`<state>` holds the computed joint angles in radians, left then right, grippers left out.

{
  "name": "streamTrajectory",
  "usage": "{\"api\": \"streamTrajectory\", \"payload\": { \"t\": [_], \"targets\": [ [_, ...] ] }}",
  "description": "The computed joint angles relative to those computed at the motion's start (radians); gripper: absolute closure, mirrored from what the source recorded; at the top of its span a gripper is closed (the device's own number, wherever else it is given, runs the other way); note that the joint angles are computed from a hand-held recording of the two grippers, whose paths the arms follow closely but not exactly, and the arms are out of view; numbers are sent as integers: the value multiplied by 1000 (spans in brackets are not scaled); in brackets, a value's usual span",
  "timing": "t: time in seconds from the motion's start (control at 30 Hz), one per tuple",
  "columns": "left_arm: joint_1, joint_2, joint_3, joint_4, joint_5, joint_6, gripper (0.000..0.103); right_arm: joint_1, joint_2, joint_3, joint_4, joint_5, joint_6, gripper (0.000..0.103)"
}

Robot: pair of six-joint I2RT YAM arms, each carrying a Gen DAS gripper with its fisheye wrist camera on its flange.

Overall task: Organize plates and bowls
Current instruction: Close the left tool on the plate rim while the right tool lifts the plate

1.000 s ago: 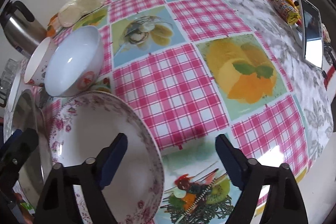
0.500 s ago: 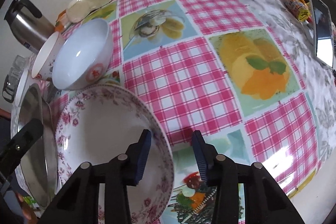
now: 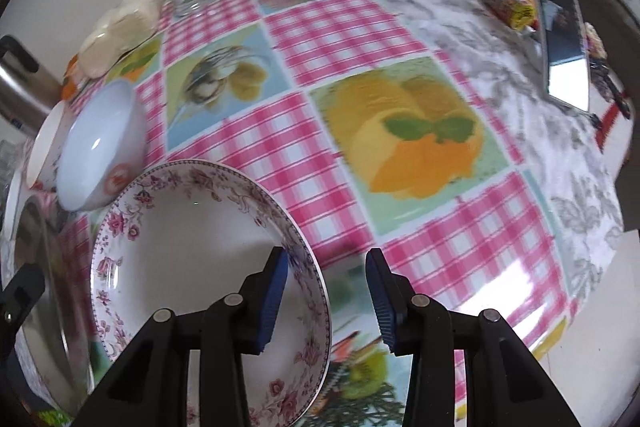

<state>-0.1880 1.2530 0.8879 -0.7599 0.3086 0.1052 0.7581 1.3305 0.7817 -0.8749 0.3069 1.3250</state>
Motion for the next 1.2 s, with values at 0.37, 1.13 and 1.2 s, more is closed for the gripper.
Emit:
{"api": "streamTrajectory", "payload": {
  "t": [0.37,1.13,1.2],
  "targets": [
    [-180,-6,46,-29,-72,-33,39,-74,-167,-135,33,-10,26,59],
    [-373,164,2,48,-209,-119,46,-126,-302,-237,113,-48,32,64],
    [-378,187,9,55,-203,-126,46,-127,-324,-249,118,-52,34,66]
  ]
}}
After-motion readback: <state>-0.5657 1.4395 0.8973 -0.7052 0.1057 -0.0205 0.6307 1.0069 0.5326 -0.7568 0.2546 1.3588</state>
